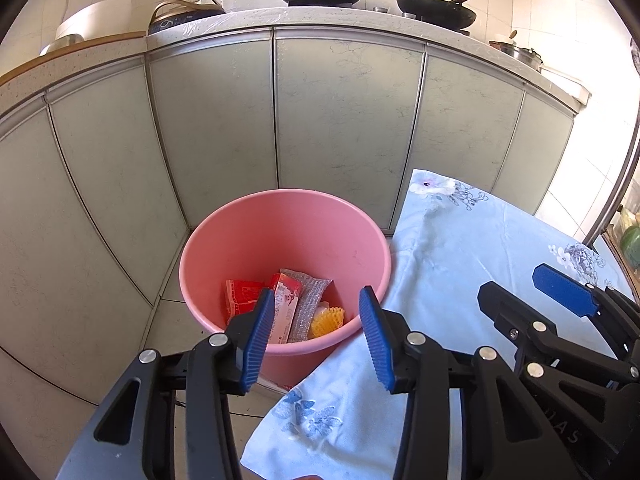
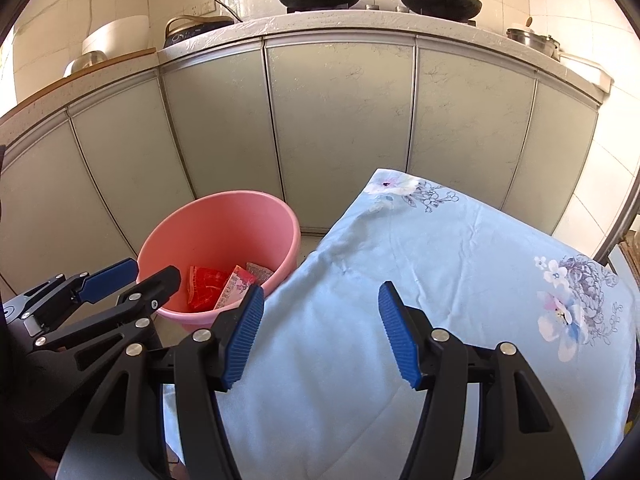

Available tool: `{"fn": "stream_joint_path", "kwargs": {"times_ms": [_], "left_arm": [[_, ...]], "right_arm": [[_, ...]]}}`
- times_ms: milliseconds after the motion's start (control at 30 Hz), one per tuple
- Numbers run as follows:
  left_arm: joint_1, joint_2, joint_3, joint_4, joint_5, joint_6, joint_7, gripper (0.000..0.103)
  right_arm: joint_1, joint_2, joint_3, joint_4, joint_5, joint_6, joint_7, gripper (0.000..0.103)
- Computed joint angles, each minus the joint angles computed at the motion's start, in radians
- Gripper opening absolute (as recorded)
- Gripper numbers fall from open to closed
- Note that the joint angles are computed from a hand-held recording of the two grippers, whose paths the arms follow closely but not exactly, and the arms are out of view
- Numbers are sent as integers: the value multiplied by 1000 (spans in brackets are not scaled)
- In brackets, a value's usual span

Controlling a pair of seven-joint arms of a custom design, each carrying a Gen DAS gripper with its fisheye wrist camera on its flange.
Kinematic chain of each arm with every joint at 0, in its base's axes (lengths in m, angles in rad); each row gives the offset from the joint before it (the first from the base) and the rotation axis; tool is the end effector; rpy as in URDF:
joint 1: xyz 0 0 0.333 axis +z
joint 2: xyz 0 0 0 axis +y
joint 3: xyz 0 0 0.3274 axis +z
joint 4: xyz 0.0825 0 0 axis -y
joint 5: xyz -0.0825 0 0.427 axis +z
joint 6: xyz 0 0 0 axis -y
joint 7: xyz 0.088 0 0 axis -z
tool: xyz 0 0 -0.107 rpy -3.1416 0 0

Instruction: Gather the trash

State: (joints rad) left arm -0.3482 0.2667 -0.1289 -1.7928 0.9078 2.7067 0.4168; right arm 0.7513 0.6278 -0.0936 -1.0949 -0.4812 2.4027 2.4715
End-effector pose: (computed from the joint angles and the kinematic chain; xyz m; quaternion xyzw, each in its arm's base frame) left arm 0.6215 -0.3437 0.4577 -0.6388 0.6512 -0.2999 0.2792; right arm 0.6419 0.5248 0.5410 -0.6613 0.6355 -0.2343 0.3223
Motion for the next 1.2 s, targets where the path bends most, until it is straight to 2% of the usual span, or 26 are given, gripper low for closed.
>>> {"fn": "stream_joint_path", "kwargs": {"times_ms": [367, 1200], "left_arm": [[-12, -8, -3, -3, 28, -9, -15, 44], [-14, -8, -9, 3, 32, -22, -10, 44]], "right_arm": [[5, -61, -3, -91, -50, 20, 65, 60], [-6, -77, 12, -115, -72, 19, 78, 60]]}}
